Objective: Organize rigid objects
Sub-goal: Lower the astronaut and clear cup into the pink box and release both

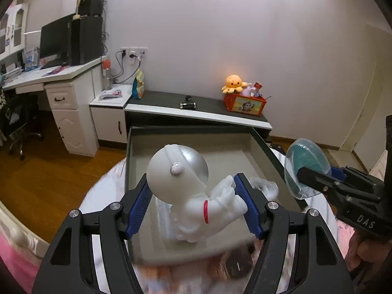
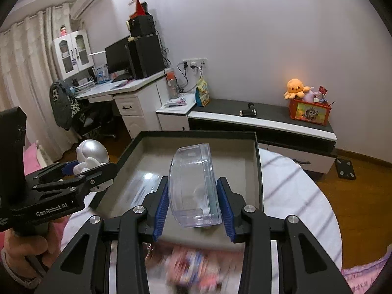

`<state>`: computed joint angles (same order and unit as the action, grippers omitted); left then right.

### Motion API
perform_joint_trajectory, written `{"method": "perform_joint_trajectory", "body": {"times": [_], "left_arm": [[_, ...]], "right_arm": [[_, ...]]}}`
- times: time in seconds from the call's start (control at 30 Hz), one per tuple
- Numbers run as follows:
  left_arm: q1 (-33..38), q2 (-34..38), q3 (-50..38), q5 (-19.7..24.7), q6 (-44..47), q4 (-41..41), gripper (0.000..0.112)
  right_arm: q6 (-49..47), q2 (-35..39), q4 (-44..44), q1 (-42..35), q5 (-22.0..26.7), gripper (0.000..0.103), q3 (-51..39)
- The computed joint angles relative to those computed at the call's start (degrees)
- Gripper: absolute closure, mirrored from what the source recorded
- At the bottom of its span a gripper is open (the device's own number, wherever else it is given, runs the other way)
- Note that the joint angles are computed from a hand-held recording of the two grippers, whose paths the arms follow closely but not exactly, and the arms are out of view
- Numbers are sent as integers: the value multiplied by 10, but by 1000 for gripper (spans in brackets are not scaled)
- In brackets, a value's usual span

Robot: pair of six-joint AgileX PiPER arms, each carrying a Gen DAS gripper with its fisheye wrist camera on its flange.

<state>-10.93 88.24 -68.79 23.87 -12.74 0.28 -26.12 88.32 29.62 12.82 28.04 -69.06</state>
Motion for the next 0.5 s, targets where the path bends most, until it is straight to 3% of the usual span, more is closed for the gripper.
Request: {"method": "perform_joint_trajectory", "body": {"times": [0.2, 0.37, 0.43, 0.5], "left_arm": [[18, 160, -178, 73, 46, -34, 44], [14, 241, -276, 125, 27, -11, 42], [9, 258, -301, 150, 6, 14, 30], [7, 252, -291, 141, -8, 28, 18]], "right_arm": [[65, 158, -56, -6, 57, 64, -165], [94, 219, -84, -11, 84, 63, -226], [104, 228, -94, -12, 87, 63, -235], [110, 228, -97, -9, 85, 52, -238]]}}
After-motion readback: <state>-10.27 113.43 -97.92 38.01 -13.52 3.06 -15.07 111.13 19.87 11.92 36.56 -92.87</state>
